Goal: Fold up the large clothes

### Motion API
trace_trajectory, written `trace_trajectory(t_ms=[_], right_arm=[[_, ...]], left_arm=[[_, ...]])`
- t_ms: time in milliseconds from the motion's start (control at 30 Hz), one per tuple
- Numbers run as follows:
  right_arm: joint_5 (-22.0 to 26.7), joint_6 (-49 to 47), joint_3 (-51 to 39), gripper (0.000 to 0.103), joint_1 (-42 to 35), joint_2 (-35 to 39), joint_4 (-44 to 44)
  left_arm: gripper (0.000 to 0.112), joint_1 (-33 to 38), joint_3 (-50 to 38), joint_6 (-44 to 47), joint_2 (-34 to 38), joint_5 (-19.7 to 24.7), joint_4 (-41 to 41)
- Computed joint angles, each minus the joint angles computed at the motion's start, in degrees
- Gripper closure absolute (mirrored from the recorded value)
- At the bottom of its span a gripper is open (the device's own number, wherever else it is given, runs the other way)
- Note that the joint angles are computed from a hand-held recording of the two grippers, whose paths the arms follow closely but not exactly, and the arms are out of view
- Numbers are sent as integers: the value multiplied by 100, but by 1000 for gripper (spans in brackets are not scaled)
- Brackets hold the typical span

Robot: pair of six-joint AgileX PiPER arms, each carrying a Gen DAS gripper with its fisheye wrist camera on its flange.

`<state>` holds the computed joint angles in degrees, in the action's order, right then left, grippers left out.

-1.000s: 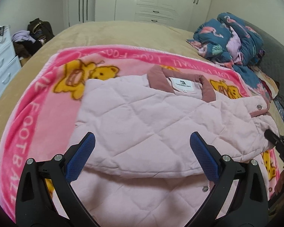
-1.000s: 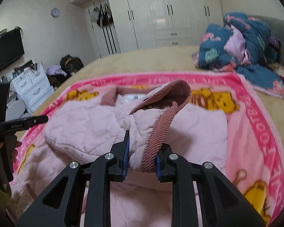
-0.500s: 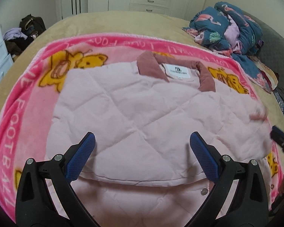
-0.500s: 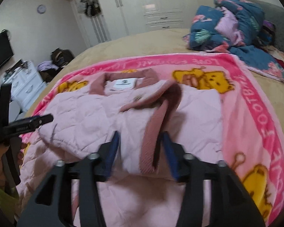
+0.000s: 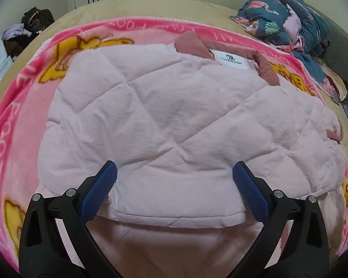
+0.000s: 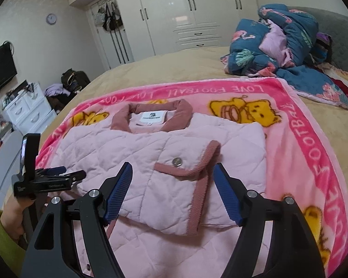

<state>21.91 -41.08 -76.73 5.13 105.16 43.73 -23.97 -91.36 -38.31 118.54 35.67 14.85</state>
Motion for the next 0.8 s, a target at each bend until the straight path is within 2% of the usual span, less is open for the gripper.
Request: trace_trajectory(t_ms=[267,467,567,600,700,800], right_arm=[[35,543,-247,27,481,305,-746],[262,2133,-987,27,1017,947,-2593],[698,3216,-1595,27,1197,1527,-3734],[846,3376,-1776,27,1206,1747,-3821],[626,3405,-1721,25,1188,1955,-3771],[520,3092,-1640,25,1101,1962,-3365]], left_arm=[[18,59,81,65,-1,-162,-126],[18,46,123,75,-8,-225,-127],[18,63,127,198,-15,-238,-213],[18,66,115,238,-7,-224,-234],[18,33,118,173,6,-221,-127],[18,13,155,89,-10,-249,-48]])
